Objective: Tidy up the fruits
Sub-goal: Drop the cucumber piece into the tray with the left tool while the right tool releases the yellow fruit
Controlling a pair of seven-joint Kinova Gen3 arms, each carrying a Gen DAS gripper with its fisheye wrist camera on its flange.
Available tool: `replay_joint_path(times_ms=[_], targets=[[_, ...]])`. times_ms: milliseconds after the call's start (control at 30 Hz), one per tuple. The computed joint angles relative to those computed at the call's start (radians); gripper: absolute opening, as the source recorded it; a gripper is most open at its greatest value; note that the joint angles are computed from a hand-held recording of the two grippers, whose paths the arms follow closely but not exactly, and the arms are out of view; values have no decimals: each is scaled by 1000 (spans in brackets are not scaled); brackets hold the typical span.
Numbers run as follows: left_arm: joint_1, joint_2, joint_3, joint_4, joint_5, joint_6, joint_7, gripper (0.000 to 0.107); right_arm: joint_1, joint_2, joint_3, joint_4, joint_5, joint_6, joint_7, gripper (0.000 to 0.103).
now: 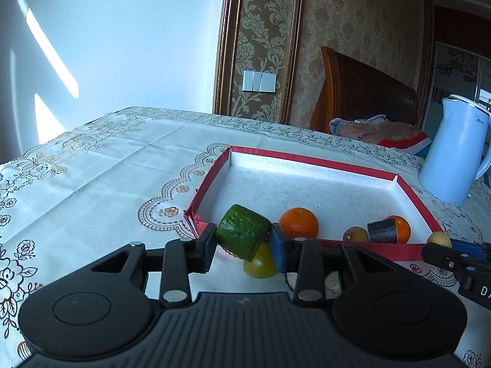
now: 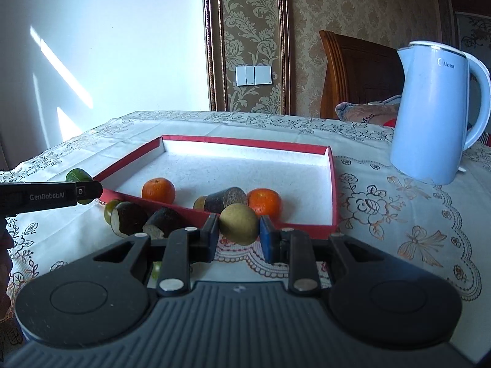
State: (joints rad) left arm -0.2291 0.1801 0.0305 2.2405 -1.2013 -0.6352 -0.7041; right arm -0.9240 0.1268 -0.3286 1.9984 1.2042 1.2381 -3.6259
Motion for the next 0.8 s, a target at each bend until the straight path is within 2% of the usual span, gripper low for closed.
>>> replay_joint_path(times_ms=[233, 367, 500, 667, 733, 767, 800], targets=[[51, 39, 38, -105, -1, 95, 18, 36, 42, -7, 26, -42, -2, 8, 91, 26], [74, 82, 77, -166, -28, 169, 48, 36, 108, -31, 49, -21, -44, -72, 95, 26], [90, 119, 106, -197, -5, 242, 37, 36, 149, -36, 58, 7, -56, -130, 80, 26], [63, 153, 158, -229, -58, 304, 90, 36, 172, -29, 59, 16, -60, -166, 90, 26], [71, 156, 154, -228, -23, 309, 49, 37, 171, -23, 59, 14, -59, -157, 93, 26], [63, 158, 164, -227, -14, 310, 36, 40, 172, -24, 61, 15, -60, -163, 92, 26], [56, 159, 174, -227, -14, 312, 34, 50, 175, -25, 62, 17, -60, -173, 92, 26]])
